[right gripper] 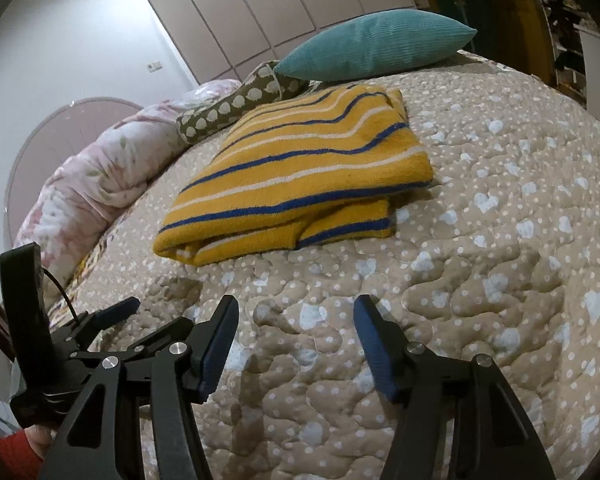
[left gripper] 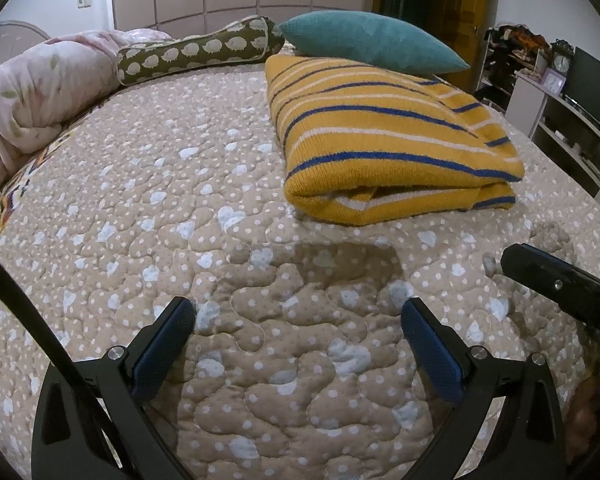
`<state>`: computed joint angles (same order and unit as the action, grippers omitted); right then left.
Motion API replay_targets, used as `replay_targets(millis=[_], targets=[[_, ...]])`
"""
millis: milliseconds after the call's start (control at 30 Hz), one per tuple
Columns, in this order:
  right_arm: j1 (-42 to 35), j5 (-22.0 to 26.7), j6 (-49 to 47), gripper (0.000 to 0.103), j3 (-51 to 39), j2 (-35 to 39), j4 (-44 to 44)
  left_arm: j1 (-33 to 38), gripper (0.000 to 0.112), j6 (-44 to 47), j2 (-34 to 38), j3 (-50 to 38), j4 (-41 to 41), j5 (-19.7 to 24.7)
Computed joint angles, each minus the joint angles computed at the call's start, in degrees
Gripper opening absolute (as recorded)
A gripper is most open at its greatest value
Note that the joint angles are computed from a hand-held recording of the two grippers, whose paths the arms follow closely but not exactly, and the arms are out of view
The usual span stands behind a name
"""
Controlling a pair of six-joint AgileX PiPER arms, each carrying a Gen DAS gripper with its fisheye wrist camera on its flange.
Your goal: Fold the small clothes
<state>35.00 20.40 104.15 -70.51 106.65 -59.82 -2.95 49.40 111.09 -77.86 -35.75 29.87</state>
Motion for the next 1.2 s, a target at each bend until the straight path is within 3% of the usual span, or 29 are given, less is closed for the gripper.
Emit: replay_targets(millis=[167,333,500,667,833,933,1200], targets=[[0.5,-0.4,7.0,0.064,1.6,-0.4,-6.8,-1.0,0.103,-7.8,2.3,-5.0,6.0,3.4],[0.8,-0.9,13.7,0.064,3.3,-0.9,-12.9,-1.4,0.103,-8.5,0.7,-2.5,5.9,0.2],[2.6,2.3,14.8,0.064,3.4,-0.9,-14.0,-2.3,0.103,-12.3,-7.5,6.3,8.8,-6.3],[6.9,12.3,11.8,0.064,1.0,0.0,-10.4,-3.2,0.103,-15.8,-14.0,11.3,12.0,-10.1],[10.7,27.9,-0.6,0.066,-6.7,3.2,-0.4,-5.7,0.103,-30.4,-16.6,13.7,27.7,-13.5],[11.7,34.3,-1.8,0.072,-7.7,2.9,0.6,-6.7,0.103,-36.8,-16.5,13.9,34.1,-13.2],[11.0,39.2,-3.0,0.072,-6.6,0.4,3.8,-9.6,0.103,-46.2,-16.6,14.8,44.6,-11.8]])
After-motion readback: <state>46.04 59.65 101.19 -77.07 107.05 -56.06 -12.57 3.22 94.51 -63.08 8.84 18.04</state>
